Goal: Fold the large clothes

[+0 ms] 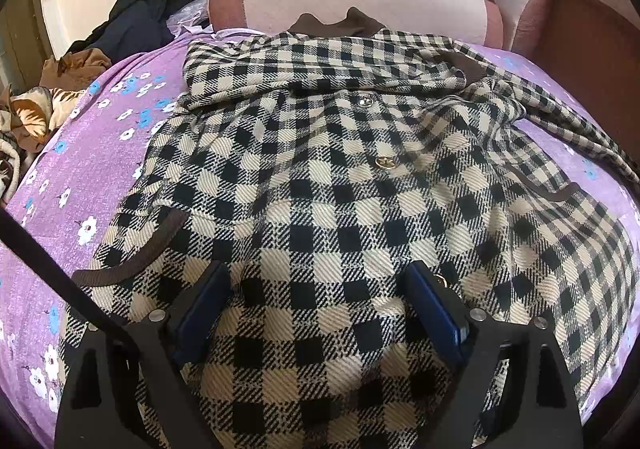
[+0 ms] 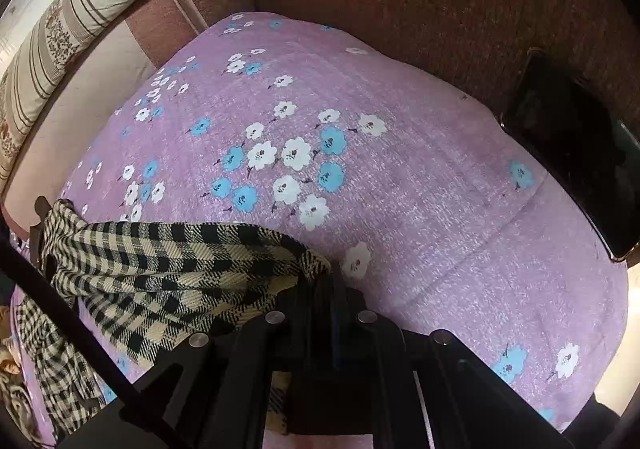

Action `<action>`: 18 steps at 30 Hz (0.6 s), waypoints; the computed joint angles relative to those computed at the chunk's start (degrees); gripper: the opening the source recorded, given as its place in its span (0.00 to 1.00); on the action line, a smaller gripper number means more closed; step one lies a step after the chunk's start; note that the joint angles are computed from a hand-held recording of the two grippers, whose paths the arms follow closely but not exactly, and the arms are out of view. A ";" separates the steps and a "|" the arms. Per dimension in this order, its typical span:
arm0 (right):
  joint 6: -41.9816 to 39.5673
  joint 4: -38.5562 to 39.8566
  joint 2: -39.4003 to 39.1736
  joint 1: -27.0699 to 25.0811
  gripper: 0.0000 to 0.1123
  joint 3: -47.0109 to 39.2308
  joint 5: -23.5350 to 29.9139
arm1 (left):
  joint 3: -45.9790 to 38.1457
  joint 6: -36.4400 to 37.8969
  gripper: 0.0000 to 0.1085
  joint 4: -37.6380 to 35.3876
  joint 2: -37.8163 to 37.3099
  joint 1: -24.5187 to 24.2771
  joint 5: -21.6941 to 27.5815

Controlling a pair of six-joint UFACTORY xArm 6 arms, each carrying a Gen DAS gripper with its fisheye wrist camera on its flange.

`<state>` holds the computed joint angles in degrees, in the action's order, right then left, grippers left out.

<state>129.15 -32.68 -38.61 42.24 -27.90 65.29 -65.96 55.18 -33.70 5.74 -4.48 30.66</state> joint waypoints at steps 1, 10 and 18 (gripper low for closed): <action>-0.55 0.27 0.47 -0.10 0.06 -0.74 0.42 | -0.12 -0.15 0.83 0.05 0.13 -0.03 -0.03; -7.56 -6.64 8.18 -1.62 0.06 -13.97 -4.79 | -2.44 -2.45 0.82 0.69 0.27 0.78 4.73; -16.23 -7.68 28.09 -6.26 0.06 -32.05 -23.38 | -6.14 0.86 0.82 -7.59 -0.95 3.43 13.29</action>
<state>112.91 -40.36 -10.52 35.98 -59.95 41.91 -72.10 56.05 -41.29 4.79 -1.04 43.94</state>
